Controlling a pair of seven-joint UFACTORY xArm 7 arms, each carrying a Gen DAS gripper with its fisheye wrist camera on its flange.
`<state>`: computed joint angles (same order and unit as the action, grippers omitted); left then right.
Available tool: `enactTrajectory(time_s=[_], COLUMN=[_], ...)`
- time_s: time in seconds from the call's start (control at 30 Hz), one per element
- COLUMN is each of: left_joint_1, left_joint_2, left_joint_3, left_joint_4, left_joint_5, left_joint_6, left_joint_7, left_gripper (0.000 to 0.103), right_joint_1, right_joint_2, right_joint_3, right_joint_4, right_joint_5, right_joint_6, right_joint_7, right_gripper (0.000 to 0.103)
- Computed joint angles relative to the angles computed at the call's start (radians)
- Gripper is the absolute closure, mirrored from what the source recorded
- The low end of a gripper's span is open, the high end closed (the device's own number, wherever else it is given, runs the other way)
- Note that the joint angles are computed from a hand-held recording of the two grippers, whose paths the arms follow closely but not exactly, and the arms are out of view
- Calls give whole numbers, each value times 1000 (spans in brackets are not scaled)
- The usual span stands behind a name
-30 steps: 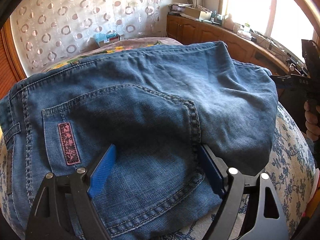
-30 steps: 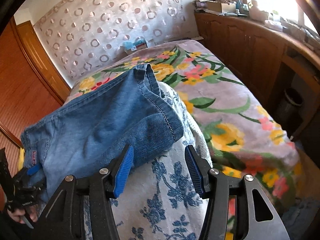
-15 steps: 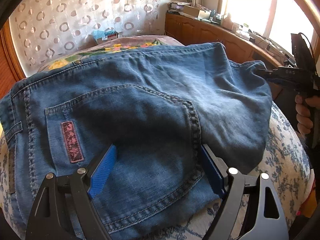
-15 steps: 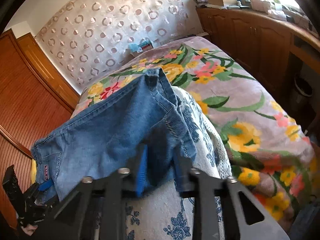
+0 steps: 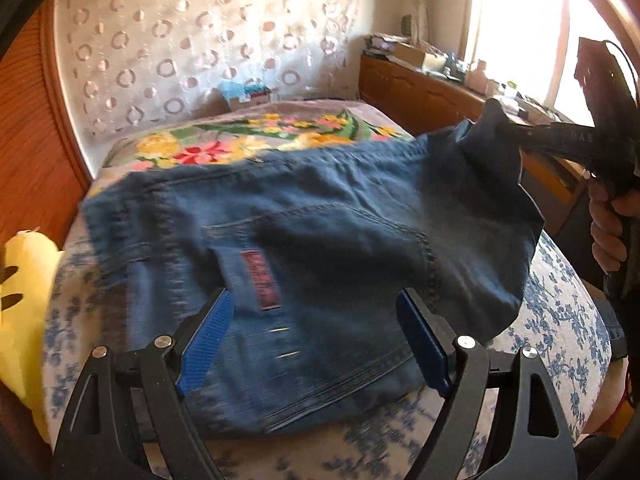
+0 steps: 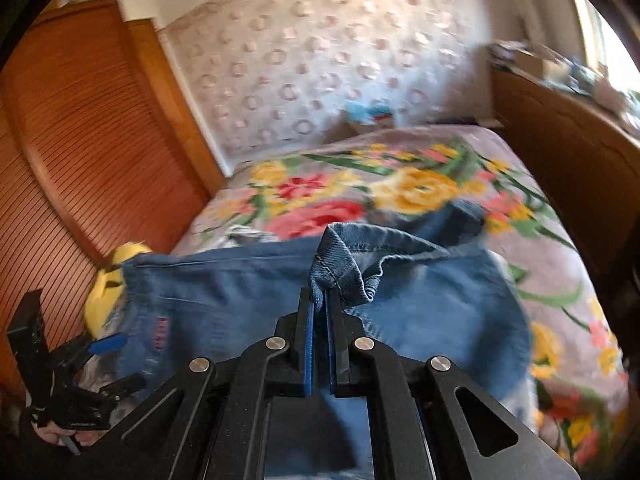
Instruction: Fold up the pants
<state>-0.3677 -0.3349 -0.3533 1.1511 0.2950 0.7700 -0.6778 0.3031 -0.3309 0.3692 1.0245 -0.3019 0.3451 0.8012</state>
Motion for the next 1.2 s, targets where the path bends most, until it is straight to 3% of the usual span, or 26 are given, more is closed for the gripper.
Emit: enactTrajectory(time_s=[0.17, 0.4, 0.57, 0.6, 0.63, 0.7, 0.9, 1.2], left_joint_1=[23, 72, 92, 94, 96, 96, 83, 33], left_joint_2=[-109, -210, -215, -209, -203, -182, -105, 36], left_joint_3=[15, 23, 19, 17, 8, 2, -7, 7], left_joint_4=[-71, -143, -152, -151, -143, -131, -91, 8], left_joint_5=[-5, -38, -55, -57, -57, -56, -53, -26], left_joint_6=[12, 22, 13, 7, 10, 0, -23, -25], left_joint_7=[-5, 14, 31, 36, 32, 37, 38, 42], left_gripper=[19, 19, 19, 19, 19, 19, 19, 19], right_joint_1=[62, 213, 237, 237, 235, 234, 210, 189], right_joint_2=[121, 241, 251, 249, 252, 262, 200, 235], right_joint_3=[36, -14, -51, -54, -54, -53, -36, -35], right_joint_4=[130, 245, 274, 279, 296, 338, 286, 310], right_joint_5=[-29, 65, 106, 106, 94, 65, -45, -63], right_joint_6=[-5, 15, 90, 103, 121, 150, 189, 265], right_joint_7=[-43, -200, -273, -275, -268, -244, -106, -65], right_gripper=[99, 98, 87, 80, 71, 67, 67, 66])
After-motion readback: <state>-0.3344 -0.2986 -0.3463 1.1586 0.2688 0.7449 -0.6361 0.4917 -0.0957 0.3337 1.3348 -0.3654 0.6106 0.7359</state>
